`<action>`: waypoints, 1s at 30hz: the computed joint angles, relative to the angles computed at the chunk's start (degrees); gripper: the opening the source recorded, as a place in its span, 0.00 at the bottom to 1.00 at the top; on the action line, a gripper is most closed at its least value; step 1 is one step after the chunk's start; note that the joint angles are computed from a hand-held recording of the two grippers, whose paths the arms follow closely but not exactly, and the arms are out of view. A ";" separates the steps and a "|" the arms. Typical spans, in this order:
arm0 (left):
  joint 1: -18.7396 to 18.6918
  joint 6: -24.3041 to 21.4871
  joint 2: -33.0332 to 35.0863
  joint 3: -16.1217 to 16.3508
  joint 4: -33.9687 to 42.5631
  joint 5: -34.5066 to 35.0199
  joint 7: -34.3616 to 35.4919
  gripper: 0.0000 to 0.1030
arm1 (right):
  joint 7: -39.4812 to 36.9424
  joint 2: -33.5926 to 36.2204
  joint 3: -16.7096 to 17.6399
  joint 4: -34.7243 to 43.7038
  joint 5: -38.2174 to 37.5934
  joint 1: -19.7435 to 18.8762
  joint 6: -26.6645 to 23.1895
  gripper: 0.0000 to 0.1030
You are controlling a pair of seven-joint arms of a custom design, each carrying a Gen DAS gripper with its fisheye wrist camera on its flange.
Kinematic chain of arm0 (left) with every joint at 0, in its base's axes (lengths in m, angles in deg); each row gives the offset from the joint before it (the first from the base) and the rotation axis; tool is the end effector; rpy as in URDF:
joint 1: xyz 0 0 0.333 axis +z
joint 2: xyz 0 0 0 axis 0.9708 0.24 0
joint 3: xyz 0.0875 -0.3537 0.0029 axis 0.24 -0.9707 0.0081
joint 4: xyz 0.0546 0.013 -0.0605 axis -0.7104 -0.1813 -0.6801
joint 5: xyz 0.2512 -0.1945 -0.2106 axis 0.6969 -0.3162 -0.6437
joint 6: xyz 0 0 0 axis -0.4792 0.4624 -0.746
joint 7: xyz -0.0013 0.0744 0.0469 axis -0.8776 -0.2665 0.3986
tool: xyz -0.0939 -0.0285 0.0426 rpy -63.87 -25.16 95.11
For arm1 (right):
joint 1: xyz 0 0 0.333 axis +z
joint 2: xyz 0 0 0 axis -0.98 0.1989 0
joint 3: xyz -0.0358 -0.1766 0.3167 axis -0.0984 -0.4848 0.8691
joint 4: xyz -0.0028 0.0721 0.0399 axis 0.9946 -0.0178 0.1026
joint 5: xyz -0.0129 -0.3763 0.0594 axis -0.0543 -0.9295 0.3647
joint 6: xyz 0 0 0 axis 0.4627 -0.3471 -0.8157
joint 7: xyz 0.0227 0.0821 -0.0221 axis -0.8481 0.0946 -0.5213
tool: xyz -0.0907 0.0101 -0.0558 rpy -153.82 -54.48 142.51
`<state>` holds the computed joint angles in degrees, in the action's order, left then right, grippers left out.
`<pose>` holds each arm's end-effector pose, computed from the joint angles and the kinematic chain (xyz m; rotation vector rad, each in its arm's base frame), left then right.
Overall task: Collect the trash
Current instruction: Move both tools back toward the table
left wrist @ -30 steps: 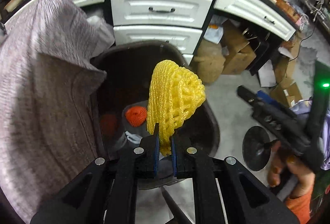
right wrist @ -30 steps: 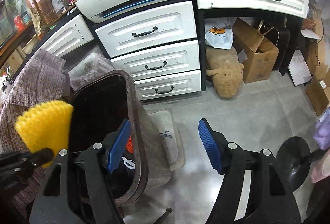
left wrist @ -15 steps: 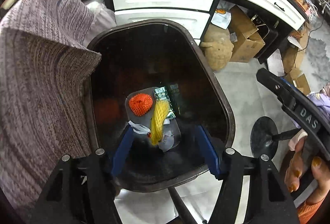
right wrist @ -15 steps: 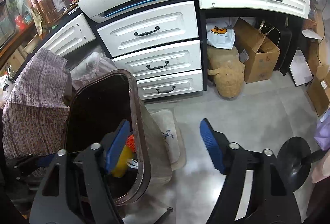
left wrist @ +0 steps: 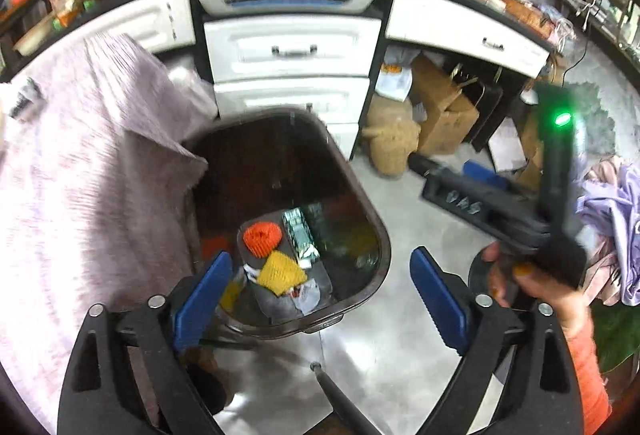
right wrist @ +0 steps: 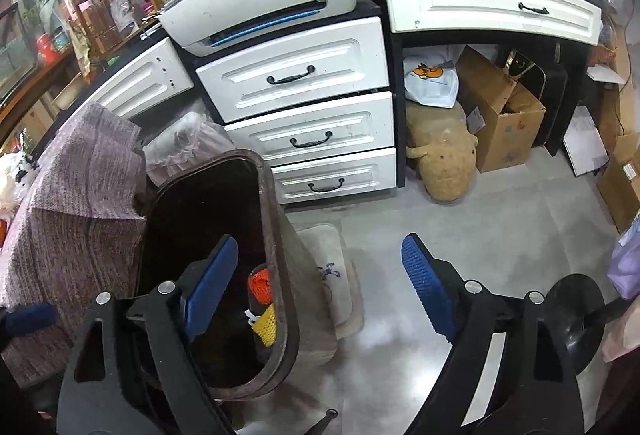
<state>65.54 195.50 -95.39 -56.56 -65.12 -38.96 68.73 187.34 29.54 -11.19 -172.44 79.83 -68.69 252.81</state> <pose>0.4903 -0.2270 0.5441 -1.7132 2.1277 -0.7644 0.5404 0.0838 0.4854 -1.5812 1.8545 -0.4645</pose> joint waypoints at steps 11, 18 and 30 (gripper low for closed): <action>6.76 5.87 -10.68 -1.95 -6.14 4.16 -4.52 0.95 | -14.39 -2.38 0.01 2.02 14.73 6.07 -0.38 0.81; 13.23 5.31 -16.59 -2.41 -10.23 6.75 -7.08 0.95 | -24.34 -3.00 0.40 5.64 22.96 10.96 -2.41 0.81; 33.10 10.73 -28.68 -6.78 -19.12 11.95 -14.07 0.95 | -34.40 -1.69 4.66 12.15 27.64 15.06 -5.63 0.81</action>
<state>98.64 206.23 -124.07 -63.34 -84.24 -27.01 54.66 152.94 27.85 -6.53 -160.29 107.46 -53.63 247.17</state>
